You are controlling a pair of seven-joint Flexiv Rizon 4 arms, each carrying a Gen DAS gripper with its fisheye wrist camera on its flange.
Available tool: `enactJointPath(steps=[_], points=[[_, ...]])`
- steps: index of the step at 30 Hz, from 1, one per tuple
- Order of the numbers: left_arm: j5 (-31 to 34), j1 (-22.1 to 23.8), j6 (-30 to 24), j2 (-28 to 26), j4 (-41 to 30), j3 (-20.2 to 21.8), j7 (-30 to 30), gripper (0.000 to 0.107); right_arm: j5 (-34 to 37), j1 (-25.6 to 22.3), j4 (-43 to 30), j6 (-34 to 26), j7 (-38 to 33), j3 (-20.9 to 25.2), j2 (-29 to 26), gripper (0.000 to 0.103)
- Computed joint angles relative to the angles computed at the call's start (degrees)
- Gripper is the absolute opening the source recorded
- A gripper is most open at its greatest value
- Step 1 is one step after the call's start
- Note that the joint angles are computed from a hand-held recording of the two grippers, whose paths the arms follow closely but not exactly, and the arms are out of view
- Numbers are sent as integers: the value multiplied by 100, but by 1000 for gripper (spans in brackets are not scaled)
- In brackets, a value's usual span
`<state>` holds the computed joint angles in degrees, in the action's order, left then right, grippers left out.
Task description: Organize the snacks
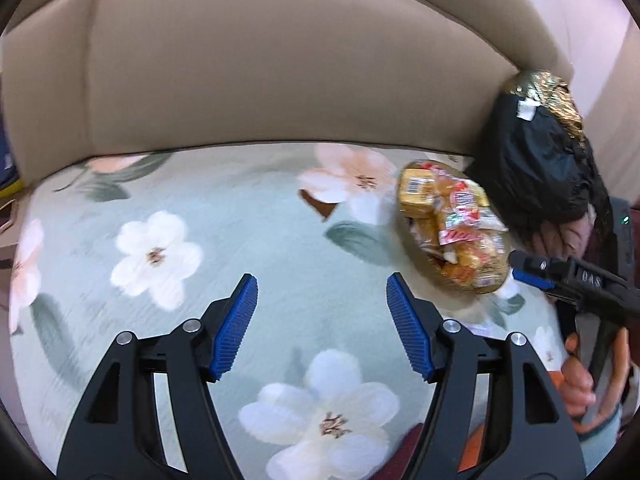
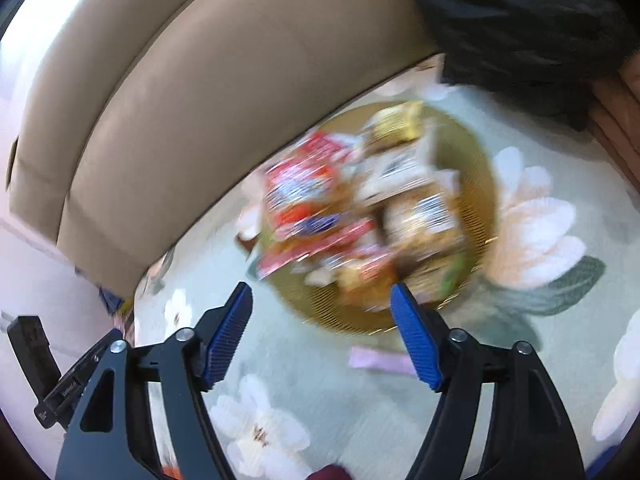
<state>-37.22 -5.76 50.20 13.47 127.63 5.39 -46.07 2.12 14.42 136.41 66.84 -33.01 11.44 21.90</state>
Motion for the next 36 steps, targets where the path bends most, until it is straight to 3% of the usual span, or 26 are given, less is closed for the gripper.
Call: enactJointPath(steps=[1, 3, 5, 7, 9, 13, 19, 30, 36], points=[[116, 20, 172, 62, 89, -14, -22, 71, -33, 144, -171, -89, -28, 63, -167, 73], [460, 46, 821, 183, 359, -73, -86, 86, -114, 347, -418, -143, -75, 175, -470, 73], [658, 0, 1365, 201, 601, -77, -85, 87, -306, 507, -604, -35, -50, 337, -806, 76], [1133, 120, 1737, 97, 772, -161, -404, 87, -906, 451, -592, 249, 319, 559, -1106, 80], [1672, 279, 1958, -38, 815, -245, -836, 88, -1901, 374, -660, -178, 872, 739, -1359, 85], [2388, 513, 1950, -226, 685, -267, -1581, 95, -2201, 591, -662, -499, 1009, 645, -1366, 88], [2889, 631, 2211, -258, 588, -212, -2037, 100, -2307, 603, -496, -251, 1178, 533, -1283, 94], [2660, 365, 2315, -153, 624, -100, -1851, 100, -2823, 794, -767, -583, 1004, 586, -1537, 97], [2929, 561, 2154, -196, 545, -170, -2159, 100, -2782, 928, -882, -747, 864, 559, -1675, 97]])
